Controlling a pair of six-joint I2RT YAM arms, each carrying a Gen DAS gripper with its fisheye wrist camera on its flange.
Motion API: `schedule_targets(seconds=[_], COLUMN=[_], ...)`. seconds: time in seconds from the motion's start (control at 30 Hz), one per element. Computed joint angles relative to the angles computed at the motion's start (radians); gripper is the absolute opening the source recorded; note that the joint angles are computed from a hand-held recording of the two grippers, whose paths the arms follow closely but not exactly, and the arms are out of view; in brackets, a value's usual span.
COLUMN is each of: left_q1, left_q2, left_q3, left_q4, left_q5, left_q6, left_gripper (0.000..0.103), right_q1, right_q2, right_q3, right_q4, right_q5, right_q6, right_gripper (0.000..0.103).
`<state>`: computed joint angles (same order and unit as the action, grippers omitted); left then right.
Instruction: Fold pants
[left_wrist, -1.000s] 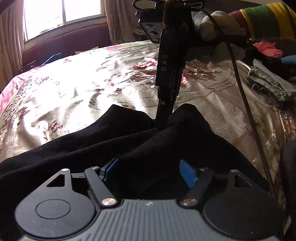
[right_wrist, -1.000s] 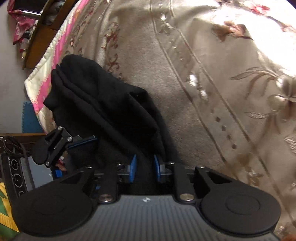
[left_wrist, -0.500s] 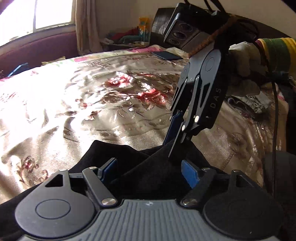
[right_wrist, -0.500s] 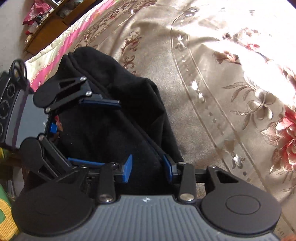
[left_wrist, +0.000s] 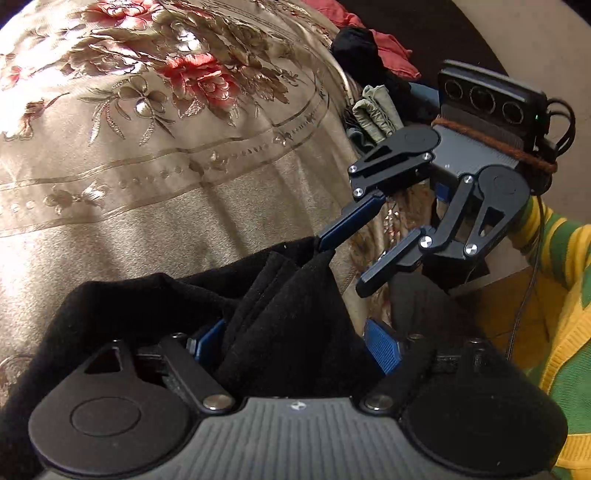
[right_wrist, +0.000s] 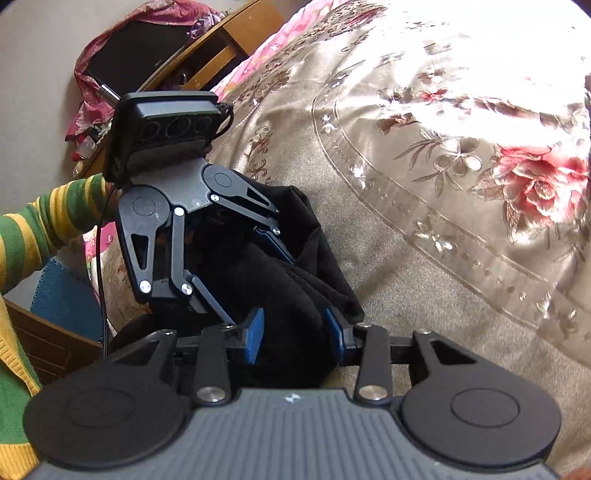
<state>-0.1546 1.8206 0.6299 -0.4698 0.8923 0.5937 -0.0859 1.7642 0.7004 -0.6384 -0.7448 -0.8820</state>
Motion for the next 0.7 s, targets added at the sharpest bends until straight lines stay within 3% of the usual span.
schedule_targets(seconds=[0.07,0.1,0.2,0.27,0.37,0.47,0.53,0.6,0.67,0.7], left_q1=[-0.016,-0.033,-0.073,-0.055,-0.014,-0.005,0.022,0.032,0.050,0.060], left_q2=[0.005,0.020,0.018,0.019,0.029,0.035,0.036,0.001,-0.096,-0.179], left_q3=[-0.028,-0.044,-0.166,-0.213,-0.228,-0.272,-0.307,-0.330,-0.352,-0.369], left_q4=[0.126,0.206,0.548,0.659,0.688,0.906,1.075,1.097,0.943,0.813], left_q5=[0.035,0.037,0.045,0.082,0.196,0.252,0.226,0.156,0.152,0.131], left_q6=[-0.098,-0.160,-0.393,-0.465,-0.534,-0.665,-0.800,-0.842,-0.732,-0.632], left_gripper=[0.093,0.094,0.091,0.092,0.094,0.094,0.094,0.094,0.094,0.094], right_q1=[-0.033,-0.022,-0.054,-0.082,-0.145,-0.194,-0.204,-0.196,-0.189,-0.192], right_q2=[-0.023,-0.047,0.009,-0.013,0.002,0.102,0.157,0.183,0.254,0.309], right_q3=[-0.028,-0.054,-0.043,-0.068,-0.077,-0.070,-0.092,-0.136,-0.164,-0.166], right_q4=[0.000,0.045,0.030,0.026,0.014,0.022,0.072,0.174,0.273,0.304], right_q5=[0.005,0.028,0.063,0.069,0.045,-0.017,-0.071,-0.101,-0.152,-0.188], right_q6=[-0.054,-0.024,-0.027,-0.045,-0.062,-0.035,-0.010,0.040,0.082,0.094], right_gripper=[0.037,0.038,0.039,0.040,0.040,0.042,0.045,0.048,0.052,0.058])
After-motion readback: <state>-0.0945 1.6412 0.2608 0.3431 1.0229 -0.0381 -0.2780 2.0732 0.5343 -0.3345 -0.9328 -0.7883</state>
